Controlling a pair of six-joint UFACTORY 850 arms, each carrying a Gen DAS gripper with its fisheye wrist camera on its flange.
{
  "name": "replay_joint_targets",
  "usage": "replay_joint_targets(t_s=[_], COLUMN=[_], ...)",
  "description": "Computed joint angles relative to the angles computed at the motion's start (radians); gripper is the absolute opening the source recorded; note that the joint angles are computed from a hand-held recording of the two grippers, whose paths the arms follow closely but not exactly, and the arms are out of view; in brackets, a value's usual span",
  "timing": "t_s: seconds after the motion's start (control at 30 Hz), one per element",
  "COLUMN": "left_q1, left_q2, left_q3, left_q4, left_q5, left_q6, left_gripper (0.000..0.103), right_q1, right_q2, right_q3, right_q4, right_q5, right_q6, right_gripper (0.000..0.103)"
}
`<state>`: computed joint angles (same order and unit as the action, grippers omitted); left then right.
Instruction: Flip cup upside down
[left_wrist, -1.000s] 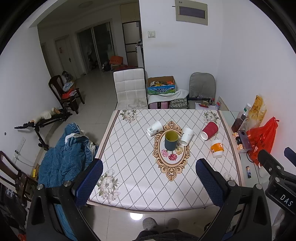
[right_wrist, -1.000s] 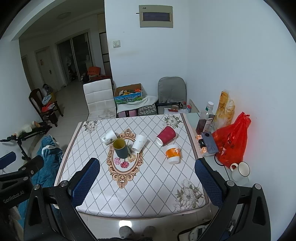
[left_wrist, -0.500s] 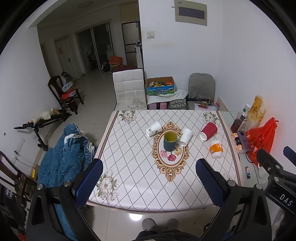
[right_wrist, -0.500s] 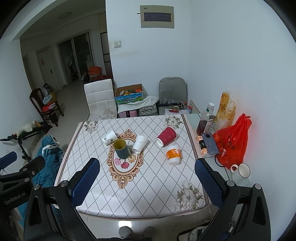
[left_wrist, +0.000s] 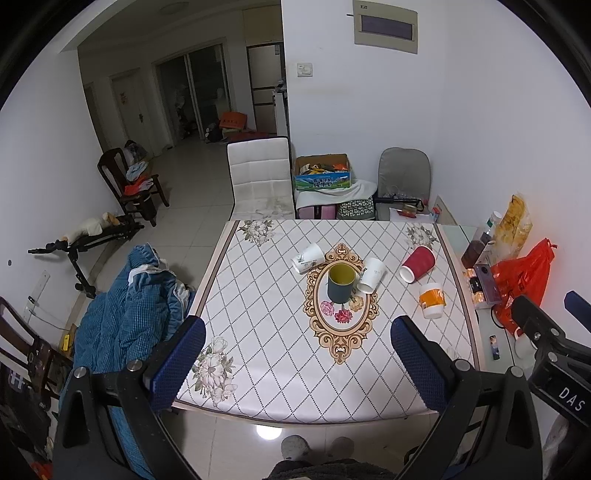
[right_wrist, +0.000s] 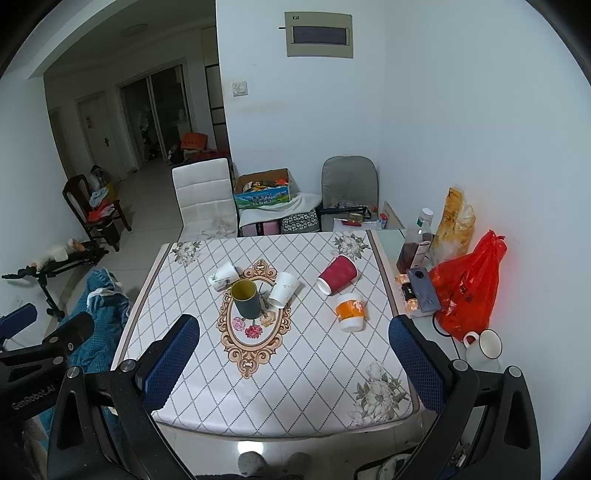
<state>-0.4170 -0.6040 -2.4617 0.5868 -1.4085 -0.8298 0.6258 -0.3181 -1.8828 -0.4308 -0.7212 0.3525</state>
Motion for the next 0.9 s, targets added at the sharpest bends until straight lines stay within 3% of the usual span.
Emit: replay_joint_targets(t_s=[0.1,0.33,0.5,0.63,0.9], left_q1=[-0.001,0.025,0.058,0.085,0.133], left_q2=[0.006,-0.098,-0.13,-0.113,-0.205], left_q3=[0.006,-0.145,-0.14,-0.052,-0.1], left_q4=[-0.002,-0.044,-0.077,-0.112,-0.254], left_q5=[0.0,-0.043,-0.012,0.052,0.076], left_q6=[-0.002,0.04,0.073,0.103,0.249], left_gripper=[0.103,0.103,0.103,0.103,0.103], right_q1=[-0.005,-0.016,-0.013,-0.018,-0.061], right_q2=[-0.005,-0.035,-0.079,-0.122,-0.214], right_q3=[-0.004,-0.021,-0.035,-0.041,-0.035], right_q4=[0.015,0.024,-0.035,-0.085,-0.139], right_q5=[0.002,-0.009,-0.05,-0.092,-0.165], right_q6=[-0.012,0.0,0.082,0.169,0.31], right_gripper=[0.103,0.103,0.103,0.103,0.103])
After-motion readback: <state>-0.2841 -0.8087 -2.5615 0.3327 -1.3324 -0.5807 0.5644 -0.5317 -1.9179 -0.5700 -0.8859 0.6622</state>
